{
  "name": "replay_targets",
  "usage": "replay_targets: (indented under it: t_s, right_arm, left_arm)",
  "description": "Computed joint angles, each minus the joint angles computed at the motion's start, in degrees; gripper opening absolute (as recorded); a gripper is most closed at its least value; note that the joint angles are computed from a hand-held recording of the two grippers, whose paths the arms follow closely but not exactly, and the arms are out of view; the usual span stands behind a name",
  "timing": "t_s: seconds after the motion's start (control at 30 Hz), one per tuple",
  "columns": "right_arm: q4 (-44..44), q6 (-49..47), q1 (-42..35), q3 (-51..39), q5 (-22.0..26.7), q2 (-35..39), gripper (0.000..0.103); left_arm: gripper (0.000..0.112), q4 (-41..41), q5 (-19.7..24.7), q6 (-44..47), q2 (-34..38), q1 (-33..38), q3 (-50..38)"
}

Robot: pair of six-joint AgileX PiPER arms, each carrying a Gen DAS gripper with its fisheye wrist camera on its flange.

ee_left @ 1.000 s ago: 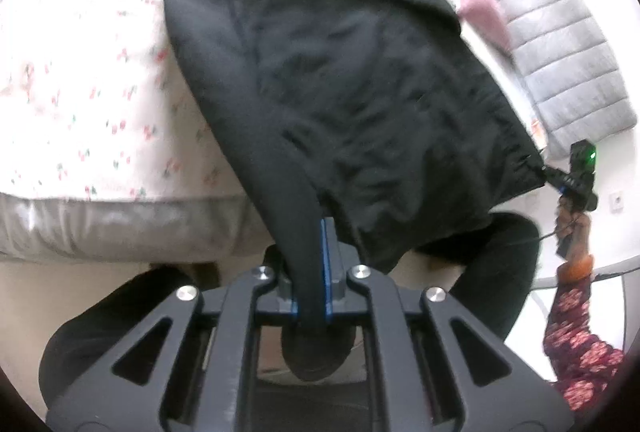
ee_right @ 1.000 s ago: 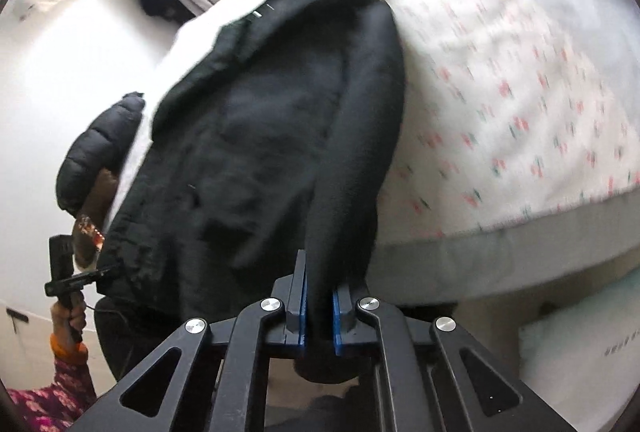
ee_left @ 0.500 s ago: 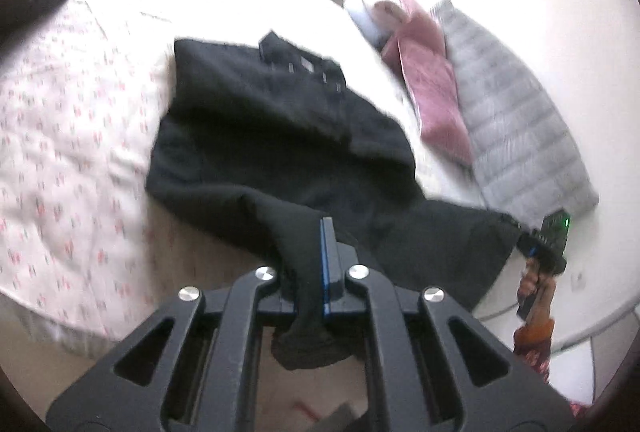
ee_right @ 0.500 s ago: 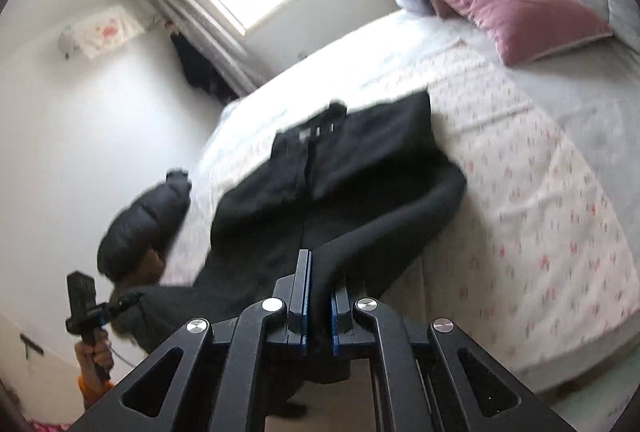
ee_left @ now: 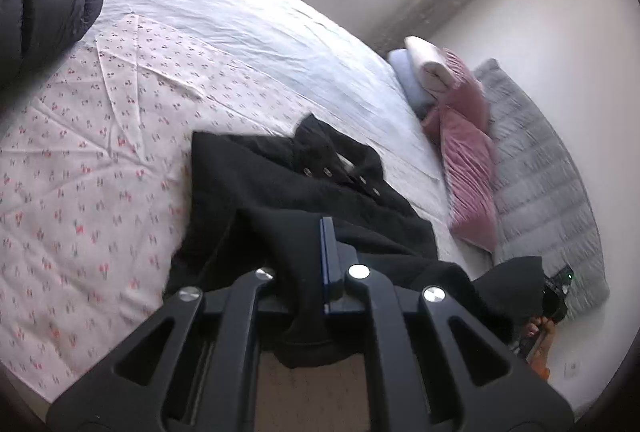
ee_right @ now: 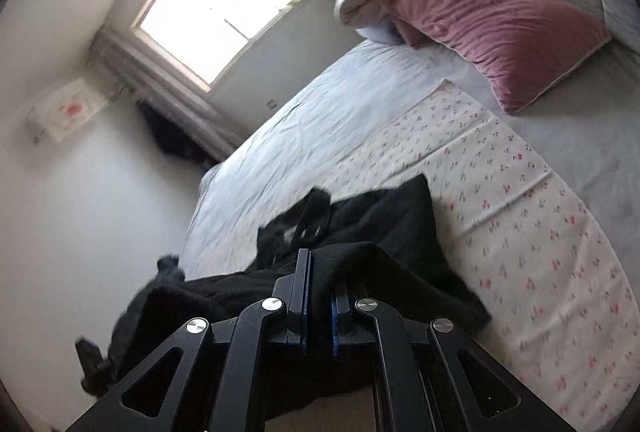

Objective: Fold large clothes
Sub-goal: 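Grasp the hem with both tools and fold it up toward the collar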

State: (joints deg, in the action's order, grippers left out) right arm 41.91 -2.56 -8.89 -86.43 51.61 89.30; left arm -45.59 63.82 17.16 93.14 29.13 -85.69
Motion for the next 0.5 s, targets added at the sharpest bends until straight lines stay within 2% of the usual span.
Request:
replay_targets:
  t_s: [0.13, 0.2, 0.37, 0.43, 0.5]
  right_arm:
    - [-2.7, 5.1, 1.8, -11.2, -0.8, 12.0, 0.007]
    - [-7.8, 9.4, 3.9, -18.2, -0.4, 18.7, 0.007]
    - [-13.4, 15.4, 6.6, -34.1, 2.6, 34.6, 0.009]
    - [-15.1, 17.8, 7.1, -39.1, 3.9, 39.6, 0.014]
    - [-14.6, 19.0, 6.8, -42.8, 4.6, 43.7, 0.024]
  left_arm:
    - [0.009, 6.1, -2.2, -6.8, 11.7, -5.0, -12.0]
    - [0.009, 9.2, -1.7, -10.8, 18.0, -7.1, -18.9]
    - [0.013, 15.3, -0.3, -18.9, 33.2, -10.9, -34.3]
    - [0.015, 17.5, 2.0, -20.7, 37.7, -12.0, -39.8]
    - [0.018, 19.2, 5.3, -22.0, 42.4, -12.6, -45.8]
